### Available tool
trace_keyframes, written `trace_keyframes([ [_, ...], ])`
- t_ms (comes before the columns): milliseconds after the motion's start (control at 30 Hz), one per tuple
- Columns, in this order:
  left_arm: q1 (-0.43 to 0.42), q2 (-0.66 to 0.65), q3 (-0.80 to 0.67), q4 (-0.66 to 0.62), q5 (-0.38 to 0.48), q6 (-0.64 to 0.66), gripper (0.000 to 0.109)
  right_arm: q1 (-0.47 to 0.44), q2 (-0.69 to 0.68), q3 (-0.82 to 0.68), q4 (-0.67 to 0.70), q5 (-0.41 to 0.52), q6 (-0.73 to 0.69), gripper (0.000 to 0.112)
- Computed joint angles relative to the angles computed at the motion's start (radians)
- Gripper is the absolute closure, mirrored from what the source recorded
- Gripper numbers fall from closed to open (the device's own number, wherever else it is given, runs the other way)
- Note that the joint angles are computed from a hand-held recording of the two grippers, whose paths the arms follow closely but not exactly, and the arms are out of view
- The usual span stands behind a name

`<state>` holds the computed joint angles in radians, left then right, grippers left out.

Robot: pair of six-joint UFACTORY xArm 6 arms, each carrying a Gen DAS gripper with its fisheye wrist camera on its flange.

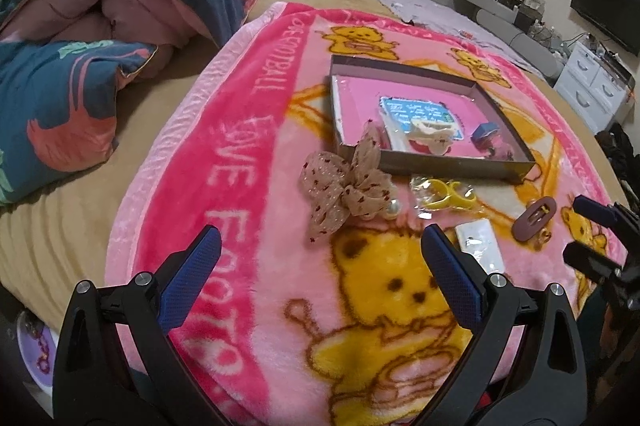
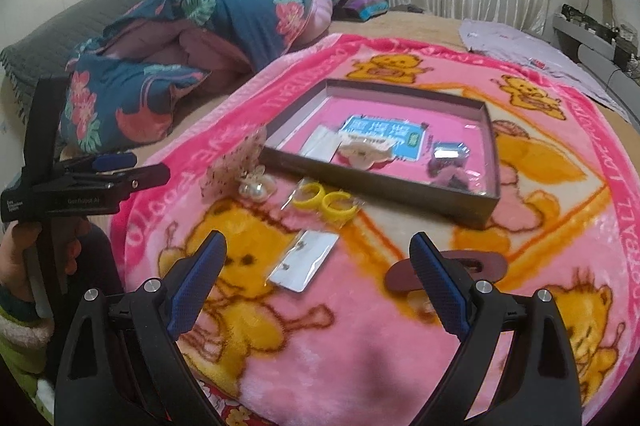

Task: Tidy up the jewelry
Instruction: 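Grasp the lace bow clip with the left tool while the right tool grasps the earring card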

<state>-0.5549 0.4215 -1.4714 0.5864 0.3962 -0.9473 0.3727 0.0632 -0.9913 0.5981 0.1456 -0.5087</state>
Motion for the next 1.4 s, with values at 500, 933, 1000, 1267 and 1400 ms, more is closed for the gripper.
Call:
trace_keyframes([
  [500,0.026,0.081,-0.037,-0.118,-0.053,0.075,0.015,0.012,0.165,-0.096,-0.227,0.039,0.197,0.02],
  [933,0.015,0.227,-0.177,-0.835,-0.123,0.584,0.015,0.022,0.265,-0.188,-0.153,0.08,0.135,0.033],
  [1000,0.016,0.249,-0.206,-0.986,-0.113,0.679,0.015,0.026,0.275,-0.194,-0.159,0.078,0.14,0.036],
  [1267,0.021,0.339,-0.343,-1.093,-0.045,0.705,0.034,0.025,0.276,-0.181,-0.18,0.045,0.148,0.063],
  [1400,0.021,0.358,-0.371,-1.053,-0.02,0.678,0.063,0.028,0.269,-0.173,-0.109,0.041,0.074,0.073],
])
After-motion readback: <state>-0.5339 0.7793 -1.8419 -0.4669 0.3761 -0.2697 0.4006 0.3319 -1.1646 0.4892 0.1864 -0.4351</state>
